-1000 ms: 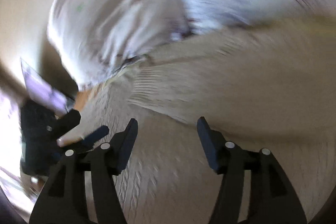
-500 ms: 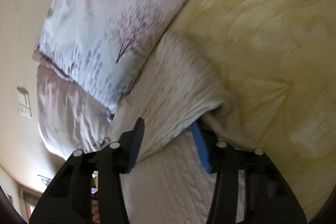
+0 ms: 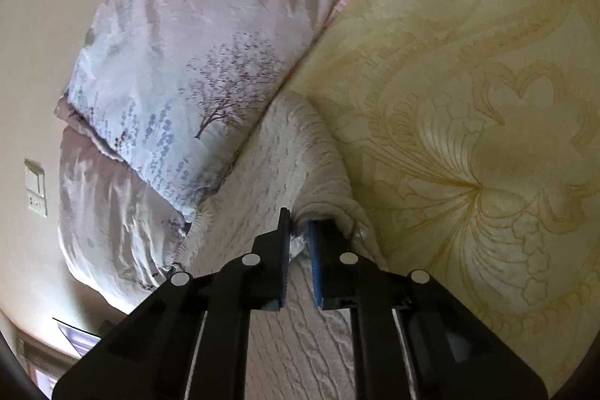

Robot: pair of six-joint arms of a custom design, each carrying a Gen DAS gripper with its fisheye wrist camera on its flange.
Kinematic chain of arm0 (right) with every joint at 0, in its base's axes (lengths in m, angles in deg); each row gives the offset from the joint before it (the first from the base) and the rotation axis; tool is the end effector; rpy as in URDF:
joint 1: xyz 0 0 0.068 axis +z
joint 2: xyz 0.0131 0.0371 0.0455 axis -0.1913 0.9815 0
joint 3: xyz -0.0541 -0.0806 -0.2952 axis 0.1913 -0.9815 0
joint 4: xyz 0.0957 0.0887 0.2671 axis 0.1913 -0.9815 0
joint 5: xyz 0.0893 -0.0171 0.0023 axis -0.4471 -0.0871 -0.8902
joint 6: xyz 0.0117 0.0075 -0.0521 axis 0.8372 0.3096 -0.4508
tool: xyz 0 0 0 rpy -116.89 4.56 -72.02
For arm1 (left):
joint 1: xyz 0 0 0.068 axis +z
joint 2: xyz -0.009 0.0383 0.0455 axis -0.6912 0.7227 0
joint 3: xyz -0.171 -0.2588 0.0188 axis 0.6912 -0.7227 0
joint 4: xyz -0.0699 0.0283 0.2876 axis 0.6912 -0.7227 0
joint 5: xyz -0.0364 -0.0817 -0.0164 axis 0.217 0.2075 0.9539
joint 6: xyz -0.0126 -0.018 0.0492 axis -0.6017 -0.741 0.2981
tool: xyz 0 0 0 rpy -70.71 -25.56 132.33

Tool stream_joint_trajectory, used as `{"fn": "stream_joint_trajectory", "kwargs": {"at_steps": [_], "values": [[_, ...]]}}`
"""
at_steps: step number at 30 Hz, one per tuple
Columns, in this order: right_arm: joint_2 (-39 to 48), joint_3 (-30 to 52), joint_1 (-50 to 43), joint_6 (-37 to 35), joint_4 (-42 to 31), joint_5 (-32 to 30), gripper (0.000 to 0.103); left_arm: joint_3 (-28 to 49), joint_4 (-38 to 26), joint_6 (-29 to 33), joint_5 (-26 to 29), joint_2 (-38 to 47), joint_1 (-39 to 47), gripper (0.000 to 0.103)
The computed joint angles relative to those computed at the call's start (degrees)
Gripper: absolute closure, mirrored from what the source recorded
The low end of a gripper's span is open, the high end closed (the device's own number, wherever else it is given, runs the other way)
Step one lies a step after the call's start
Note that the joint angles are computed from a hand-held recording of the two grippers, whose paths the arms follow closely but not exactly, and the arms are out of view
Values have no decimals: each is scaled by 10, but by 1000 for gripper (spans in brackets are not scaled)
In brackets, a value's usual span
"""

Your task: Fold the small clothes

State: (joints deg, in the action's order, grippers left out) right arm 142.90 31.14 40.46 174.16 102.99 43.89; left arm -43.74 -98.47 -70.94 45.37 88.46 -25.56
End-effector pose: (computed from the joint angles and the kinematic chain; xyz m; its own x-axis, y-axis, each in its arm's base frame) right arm 0.1326 0.1334 0.1279 -0.3723 0.8328 -0.4097 0.3341 0.5321 0.7780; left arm 0.2940 0.0668 0.1572 -0.8863 -0.3543 -0.2982 0.0014 0.6419 -0.7668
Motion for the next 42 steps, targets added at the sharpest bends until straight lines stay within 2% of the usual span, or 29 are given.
{"fn": "stream_joint_trajectory", "kwargs": {"at_steps": [2, 5, 9, 13, 14, 15, 16, 17, 18, 19, 22, 23, 26, 29, 31, 33, 35, 38, 42], "values": [[-5, 2, 15, 7, -16, 19, 94, -10, -50, 60, 6, -25, 22, 96], [-2, 4, 30, 24, -39, 39, 94, -23, -78, 97, -1, -36, 41, 96], [35, 29, 39, 39, -83, 47, 94, -35, -56, 110, -32, -34, 41, 95], [52, 76, 65, 63, -188, 76, 93, -34, -46, 113, -50, -21, 39, 92], [53, 87, 74, 73, -218, 85, 88, -34, -52, 116, -47, -22, 41, 86], [52, 100, 87, 85, -249, 99, 82, -31, -66, 128, -41, -23, 49, 73], [51, 104, 97, 88, -260, 112, 69, -26, -94, 153, -29, -27, 67, 65], [53, 113, 110, 99, -281, 127, 55, -25, -108, 167, -23, -32, 79, 49], [58, 128, 124, 117, -313, 143, 47, -23, -134, 197, -13, -46, 108, 36], [67, 144, 142, 134, -347, 168, 35, -24, -146, 216, -7, -55, 128, 33], [93, 174, 168, 118, -367, 198, 34, -3, -221, 324, 23, -59, 230, 31], [100, 178, 169, 90, -346, 196, 32, 7, -236, 350, 27, -53, 271, 30], [127, 180, 161, -16, -244, 165, 29, 43, -242, 370, 25, -14, 374, 30], [161, 186, 152, -101, -155, 127, 29, 72, -197, 323, 3, 23, 432, 33], [181, 193, 149, -134, -119, 105, 29, 103, -180, 291, -10, 60, 457, 46], [197, 205, 152, -147, -109, 93, 29, 130, -175, 268, -20, 91, 464, 52], [208, 210, 156, -154, -102, 86, 29, 152, -164, 231, -34, 117, 466, 54], [219, 222, 161, -161, -105, 86, 29, 188, -166, 185, -20, 158, 474, 62], [223, 224, 164, -166, -104, 86, 29, 228, -145, 115, 0, 192, 479, 63]]}}
